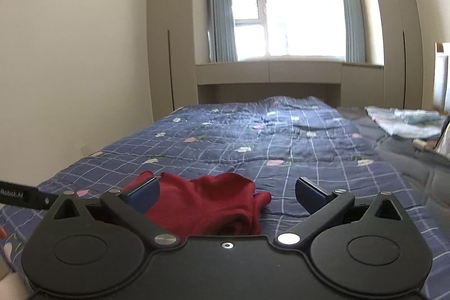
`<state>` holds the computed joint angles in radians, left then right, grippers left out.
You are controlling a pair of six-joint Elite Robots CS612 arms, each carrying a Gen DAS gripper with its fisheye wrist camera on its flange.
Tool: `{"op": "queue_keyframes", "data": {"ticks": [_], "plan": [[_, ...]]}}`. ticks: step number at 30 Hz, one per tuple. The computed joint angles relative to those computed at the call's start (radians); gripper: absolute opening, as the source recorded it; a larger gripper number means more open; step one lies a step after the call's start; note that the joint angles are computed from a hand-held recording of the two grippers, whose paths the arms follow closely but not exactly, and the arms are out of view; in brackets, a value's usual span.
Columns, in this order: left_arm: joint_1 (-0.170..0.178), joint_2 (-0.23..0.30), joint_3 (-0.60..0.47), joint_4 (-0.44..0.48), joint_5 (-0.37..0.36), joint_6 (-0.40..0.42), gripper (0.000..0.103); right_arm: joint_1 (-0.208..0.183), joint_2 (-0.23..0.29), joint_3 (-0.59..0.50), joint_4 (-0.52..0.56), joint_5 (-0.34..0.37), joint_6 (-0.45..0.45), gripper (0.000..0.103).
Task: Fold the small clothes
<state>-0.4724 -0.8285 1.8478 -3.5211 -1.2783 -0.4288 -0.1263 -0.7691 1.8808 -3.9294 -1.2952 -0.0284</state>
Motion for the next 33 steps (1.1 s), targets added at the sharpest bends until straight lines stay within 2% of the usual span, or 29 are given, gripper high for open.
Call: {"op": "queue_keyframes", "data": {"ticks": [6, 13, 22, 25, 33], "plan": [[-0.032, -0.019, 0.086, -0.107, 0.038, 0.042, 0.103, 0.001, -0.025, 0.092, -0.079, -0.017, 0.0, 0.102], [-0.058, -0.021, 0.154, -0.169, 0.073, 0.054, 0.103, 0.005, -0.032, 0.174, -0.145, -0.046, -0.015, 0.102], [-0.093, 0.004, 0.216, -0.296, 0.134, 0.051, 0.103, 0.023, -0.009, 0.236, -0.235, -0.118, -0.014, 0.102], [-0.103, 0.009, 0.23, -0.328, 0.145, 0.063, 0.103, 0.025, -0.001, 0.25, -0.251, -0.114, -0.013, 0.102], [-0.113, 0.009, 0.249, -0.349, 0.161, 0.068, 0.103, 0.031, 0.014, 0.268, -0.3, -0.124, -0.026, 0.102]]}}
